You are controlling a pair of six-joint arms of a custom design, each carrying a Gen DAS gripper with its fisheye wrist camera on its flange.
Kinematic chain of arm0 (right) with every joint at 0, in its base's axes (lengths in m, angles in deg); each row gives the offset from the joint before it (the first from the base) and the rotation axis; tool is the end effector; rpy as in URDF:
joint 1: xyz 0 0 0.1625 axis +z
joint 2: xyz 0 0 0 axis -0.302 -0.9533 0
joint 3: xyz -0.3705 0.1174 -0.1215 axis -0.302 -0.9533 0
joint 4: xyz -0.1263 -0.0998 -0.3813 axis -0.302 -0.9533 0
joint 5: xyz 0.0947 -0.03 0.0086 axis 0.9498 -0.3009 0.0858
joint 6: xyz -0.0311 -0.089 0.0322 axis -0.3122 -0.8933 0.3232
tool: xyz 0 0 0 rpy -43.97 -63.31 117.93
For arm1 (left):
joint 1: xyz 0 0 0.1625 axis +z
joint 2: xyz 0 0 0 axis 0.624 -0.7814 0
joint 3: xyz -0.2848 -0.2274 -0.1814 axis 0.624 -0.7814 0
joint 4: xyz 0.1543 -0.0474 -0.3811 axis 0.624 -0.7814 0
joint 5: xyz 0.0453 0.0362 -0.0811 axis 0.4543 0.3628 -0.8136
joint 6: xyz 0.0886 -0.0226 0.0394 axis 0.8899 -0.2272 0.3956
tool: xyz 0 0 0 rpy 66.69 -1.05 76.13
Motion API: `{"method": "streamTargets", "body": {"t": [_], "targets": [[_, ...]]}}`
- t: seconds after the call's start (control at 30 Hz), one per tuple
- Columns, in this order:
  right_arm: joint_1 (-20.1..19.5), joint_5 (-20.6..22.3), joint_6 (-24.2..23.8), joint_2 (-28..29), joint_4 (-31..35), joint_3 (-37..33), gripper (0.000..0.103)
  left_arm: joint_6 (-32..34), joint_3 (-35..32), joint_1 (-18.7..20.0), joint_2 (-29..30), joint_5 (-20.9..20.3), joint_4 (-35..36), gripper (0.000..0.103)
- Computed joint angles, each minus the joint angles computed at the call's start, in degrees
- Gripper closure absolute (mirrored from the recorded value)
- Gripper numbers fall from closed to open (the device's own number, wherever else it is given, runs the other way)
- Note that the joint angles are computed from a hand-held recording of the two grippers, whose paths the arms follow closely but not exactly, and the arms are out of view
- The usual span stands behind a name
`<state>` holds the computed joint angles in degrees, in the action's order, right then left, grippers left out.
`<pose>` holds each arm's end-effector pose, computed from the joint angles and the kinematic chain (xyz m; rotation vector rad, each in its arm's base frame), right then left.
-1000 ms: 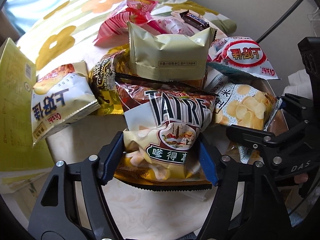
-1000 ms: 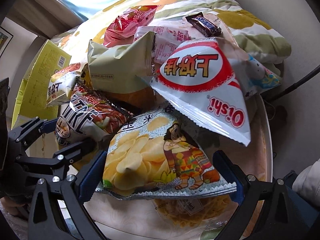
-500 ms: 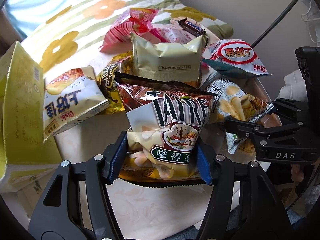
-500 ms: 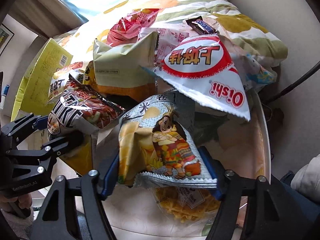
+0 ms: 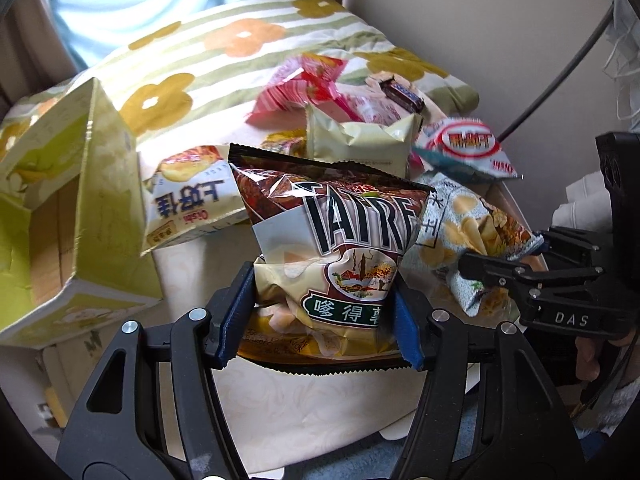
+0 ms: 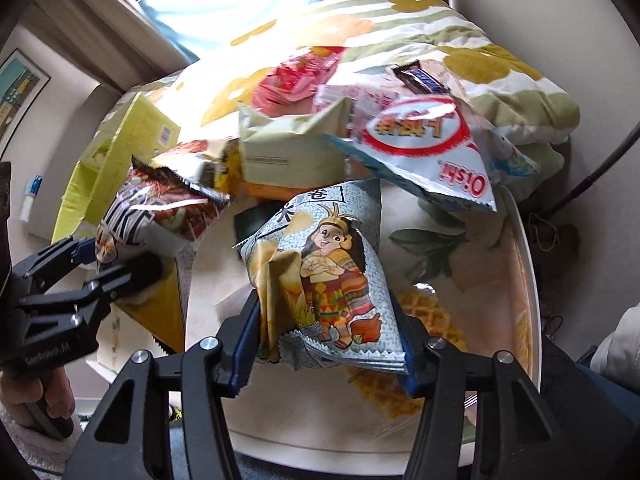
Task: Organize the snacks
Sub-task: 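Grasp the TATRE bag with the left gripper while the right grasps the corn chip bag, then carry both bags over the yellow box and open both grippers to drop them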
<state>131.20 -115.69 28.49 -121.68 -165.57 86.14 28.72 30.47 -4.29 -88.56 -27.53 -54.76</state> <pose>0.1822 -0.2586 0.2589 -0.5549 -2.4437 0.8583 -0.3541 -0.4435 0.1301 1.3712 2.3700 0.0595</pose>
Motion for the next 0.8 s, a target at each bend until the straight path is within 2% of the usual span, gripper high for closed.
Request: {"method": "streamTargets", "body": {"t": [0.17,0.27,0.53,0.7,0.8], "targets": [[4.26,-1.06,-0.55,1.49,1.0,-2.18,0.051,-3.11,-0.39,-0.16,-2.44,1.43,-0.22,0.045],[6.35,-2.25,-2.63,2.72,1.1,-4.14,0.051,-4.78,-1.19,0.09,-3.46,2.51,-0.7,0.045],[9.11,-4.35,-12.75,9.56,-2.58,-12.38,0.051,-4.72,-6.41,2.28,-4.11,6.86,-3.69,0.045],[8.45,-3.35,-21.06,17.31,-8.61,-19.19,0.051,-2.63,-12.13,5.58,-2.7,9.72,-4.3,0.045],[8.22,-2.22,-24.45,23.02,-10.7,-24.16,0.051,-1.12,-16.24,8.27,-1.86,10.9,-3.21,0.045]]}}
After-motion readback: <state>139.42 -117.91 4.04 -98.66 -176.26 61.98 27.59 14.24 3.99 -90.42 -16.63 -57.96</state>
